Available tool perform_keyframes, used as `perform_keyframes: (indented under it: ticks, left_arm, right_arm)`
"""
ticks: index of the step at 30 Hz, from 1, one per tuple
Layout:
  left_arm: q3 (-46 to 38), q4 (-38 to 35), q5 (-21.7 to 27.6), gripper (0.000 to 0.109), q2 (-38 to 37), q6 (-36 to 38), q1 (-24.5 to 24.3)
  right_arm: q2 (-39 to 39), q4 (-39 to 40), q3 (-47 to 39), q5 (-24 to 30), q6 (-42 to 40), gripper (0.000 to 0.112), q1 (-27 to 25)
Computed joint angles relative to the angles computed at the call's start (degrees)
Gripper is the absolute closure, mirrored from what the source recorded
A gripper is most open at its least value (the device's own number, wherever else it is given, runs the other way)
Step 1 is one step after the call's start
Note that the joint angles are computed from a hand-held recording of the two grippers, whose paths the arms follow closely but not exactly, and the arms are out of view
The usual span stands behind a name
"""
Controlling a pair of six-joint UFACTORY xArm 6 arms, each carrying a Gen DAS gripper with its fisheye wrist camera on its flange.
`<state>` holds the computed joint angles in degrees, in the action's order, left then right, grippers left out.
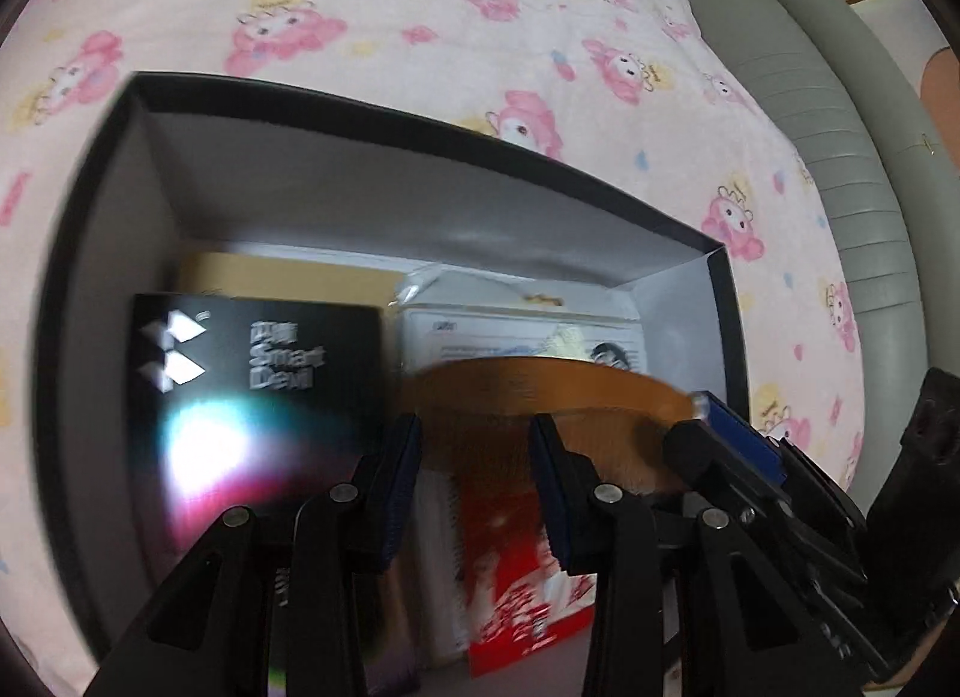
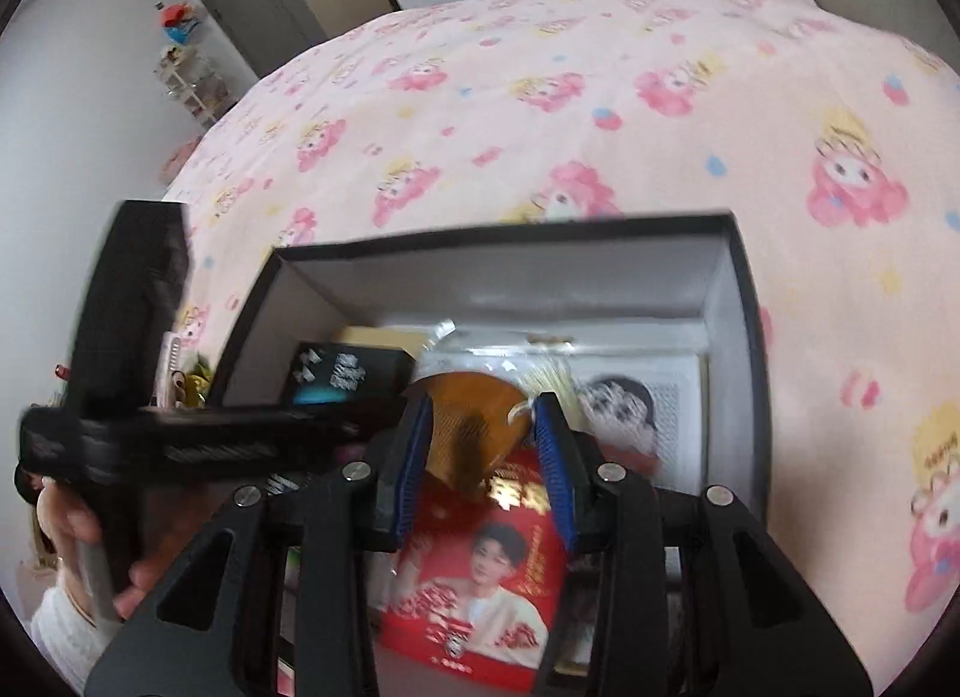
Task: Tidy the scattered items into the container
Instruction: 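Lower the wooden comb into the black box in front of the Shin-chan package, then open the left gripper and push the comb down into the box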
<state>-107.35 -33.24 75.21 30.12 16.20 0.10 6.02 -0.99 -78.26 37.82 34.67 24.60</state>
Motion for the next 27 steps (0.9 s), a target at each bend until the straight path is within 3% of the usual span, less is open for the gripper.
perform_keyframes:
  ticks: [5,12,15,17,22,27]
  left_arm:
    - [0.28,2.71,-1.81,0.076,-0.82,-0.36,-0.16]
    - [5.36,4.77,-1.31,0.076,-4.92,4.41,-0.52]
    - [7.45,9.05,-2.47,0.076,-6.77,5.28,-3.19]
    - [7.72,10.2,-0.91,0.076,-7.05,4.97,-4.31]
    - [9.98,11.5,-1.94,0.076,-7.2,4.33,-6.26]
    - [5.62,9.9,-4.28,0.076,-3.58,1.85,-6.95]
  right_arm:
    - [-1.02,-8.95,0.76,3.54,8.01,0.076,-0.19]
    - [-8.11,-15.56,7.29,-1.6,18.38,0.076,-0.7]
    - [-8.29,-20.52,6.27,0.66,21.13,0.076,-0.01]
    - [-7.83,-19.84,5.99,2.48,20.14,0.076,-0.05]
    - [-7.74,-11.05,7.86,0.06,15.97,0.076,-1.6]
    - [-7.66,-13.22,8.2,0.46,18.11,0.076,-1.48]
